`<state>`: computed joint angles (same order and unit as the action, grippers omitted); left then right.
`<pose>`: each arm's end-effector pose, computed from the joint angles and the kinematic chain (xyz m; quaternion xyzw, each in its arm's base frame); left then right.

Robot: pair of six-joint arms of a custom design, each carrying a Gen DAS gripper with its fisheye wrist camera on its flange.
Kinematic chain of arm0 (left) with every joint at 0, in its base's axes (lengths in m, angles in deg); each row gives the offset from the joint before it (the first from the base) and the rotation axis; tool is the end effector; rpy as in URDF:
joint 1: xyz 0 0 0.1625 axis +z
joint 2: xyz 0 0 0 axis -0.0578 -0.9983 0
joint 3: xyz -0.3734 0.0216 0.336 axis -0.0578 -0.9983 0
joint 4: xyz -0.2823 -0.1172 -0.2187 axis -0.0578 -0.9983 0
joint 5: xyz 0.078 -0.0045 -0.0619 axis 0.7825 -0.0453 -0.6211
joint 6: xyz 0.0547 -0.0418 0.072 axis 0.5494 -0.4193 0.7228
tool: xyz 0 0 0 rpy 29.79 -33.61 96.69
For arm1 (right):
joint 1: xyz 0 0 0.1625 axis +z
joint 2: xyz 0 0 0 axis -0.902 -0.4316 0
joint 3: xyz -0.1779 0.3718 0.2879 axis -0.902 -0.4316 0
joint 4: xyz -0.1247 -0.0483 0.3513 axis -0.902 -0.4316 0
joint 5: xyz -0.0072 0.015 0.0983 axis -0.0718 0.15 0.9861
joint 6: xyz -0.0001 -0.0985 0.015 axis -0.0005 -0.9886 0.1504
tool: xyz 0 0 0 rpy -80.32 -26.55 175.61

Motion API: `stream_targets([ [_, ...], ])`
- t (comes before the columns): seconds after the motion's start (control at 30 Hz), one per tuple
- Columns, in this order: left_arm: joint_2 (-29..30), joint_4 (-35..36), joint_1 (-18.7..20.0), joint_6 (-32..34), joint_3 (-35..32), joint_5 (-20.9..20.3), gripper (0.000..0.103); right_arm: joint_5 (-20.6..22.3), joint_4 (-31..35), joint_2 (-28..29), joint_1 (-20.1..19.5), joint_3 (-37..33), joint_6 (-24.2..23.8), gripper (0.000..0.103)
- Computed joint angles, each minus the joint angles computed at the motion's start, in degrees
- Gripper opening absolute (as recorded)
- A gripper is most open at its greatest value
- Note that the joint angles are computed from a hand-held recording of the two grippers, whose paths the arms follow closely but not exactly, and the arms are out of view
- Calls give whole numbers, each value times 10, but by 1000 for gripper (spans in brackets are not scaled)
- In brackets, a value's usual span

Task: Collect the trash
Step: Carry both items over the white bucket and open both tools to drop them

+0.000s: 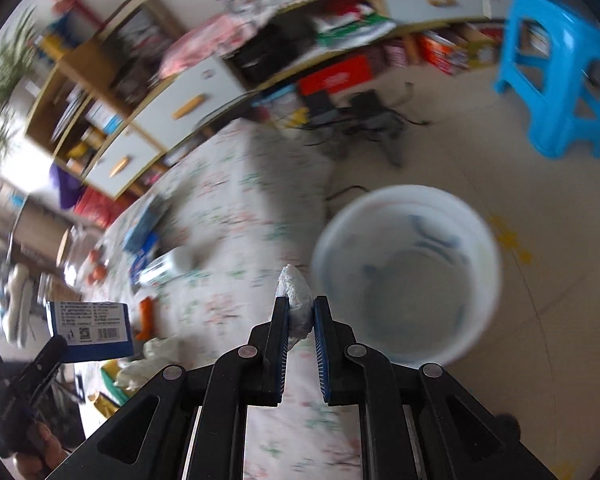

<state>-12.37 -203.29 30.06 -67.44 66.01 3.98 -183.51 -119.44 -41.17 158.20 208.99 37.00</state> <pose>-0.2694 -0.3353 0.1455 0.1778 0.9542 -0.2234 0.0892 0.1059 -0.3094 0.2839 -0.0867 -0.9294 0.2868 0.2154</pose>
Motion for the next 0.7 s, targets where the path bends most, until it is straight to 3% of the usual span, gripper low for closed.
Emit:
stream_targets([
  [0.27, 123, -31, 21, 55, -88, -93, 32, 43, 41, -98, -119, 17, -42, 13],
  [0.37, 157, -33, 29, 60, -114, -124, 32, 57, 54, -124, -148, 23, -60, 13],
  [0.6, 202, -18, 37, 86, -154, -147, 33, 77, 78, -167, -190, 31, -91, 13],
  [0.67, 195, 14, 31, 87, -157, -131, 49, 81, 84, -173, -194, 30, -91, 13],
  [0.7, 190, 29, 27, 80, -156, -121, 64, 81, 84, -172, -192, 29, -90, 13],
])
